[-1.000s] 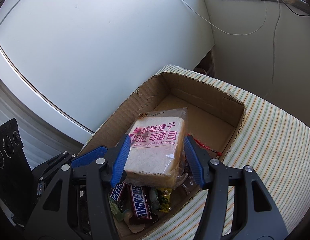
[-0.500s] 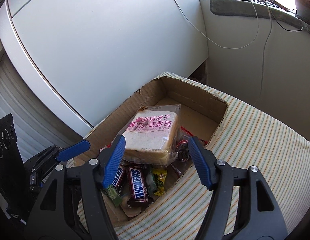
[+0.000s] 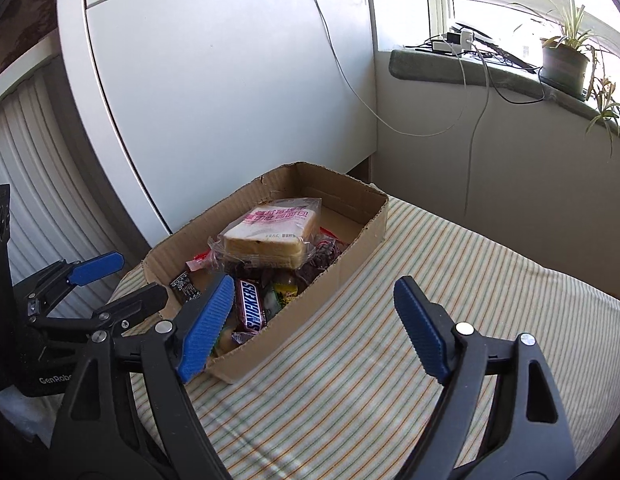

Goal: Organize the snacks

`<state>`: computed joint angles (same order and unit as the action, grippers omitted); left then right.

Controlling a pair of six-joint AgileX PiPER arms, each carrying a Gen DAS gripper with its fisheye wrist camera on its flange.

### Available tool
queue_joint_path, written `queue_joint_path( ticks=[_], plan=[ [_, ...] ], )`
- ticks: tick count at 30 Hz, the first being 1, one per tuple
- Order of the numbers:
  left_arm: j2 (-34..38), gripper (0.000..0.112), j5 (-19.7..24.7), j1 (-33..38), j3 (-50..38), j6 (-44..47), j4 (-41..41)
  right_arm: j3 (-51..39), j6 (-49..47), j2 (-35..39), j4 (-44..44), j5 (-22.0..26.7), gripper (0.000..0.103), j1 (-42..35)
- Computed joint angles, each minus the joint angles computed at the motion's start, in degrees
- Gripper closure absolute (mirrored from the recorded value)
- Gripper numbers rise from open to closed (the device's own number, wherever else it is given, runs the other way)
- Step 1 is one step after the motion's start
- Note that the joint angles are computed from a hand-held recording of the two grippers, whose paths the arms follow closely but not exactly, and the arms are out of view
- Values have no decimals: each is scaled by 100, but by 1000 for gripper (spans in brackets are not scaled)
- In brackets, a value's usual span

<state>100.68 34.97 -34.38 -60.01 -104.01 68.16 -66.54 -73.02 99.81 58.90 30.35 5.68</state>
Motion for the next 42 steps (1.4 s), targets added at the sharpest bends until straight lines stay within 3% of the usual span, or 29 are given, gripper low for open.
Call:
queue_joint_path(
  ticks=[4, 19, 42],
  plan=[
    [-67, 30, 159, -186, 126, -172, -1, 557, -654, -363, 534, -279, 8, -161],
    [-140, 30, 533, -456, 57, -160, 13, 862, -708, -532, 522, -142, 8, -379],
    [-122, 30, 654, -532, 76, -276, 119, 964, -583, -559, 389, -226, 8, -325]
  ],
)
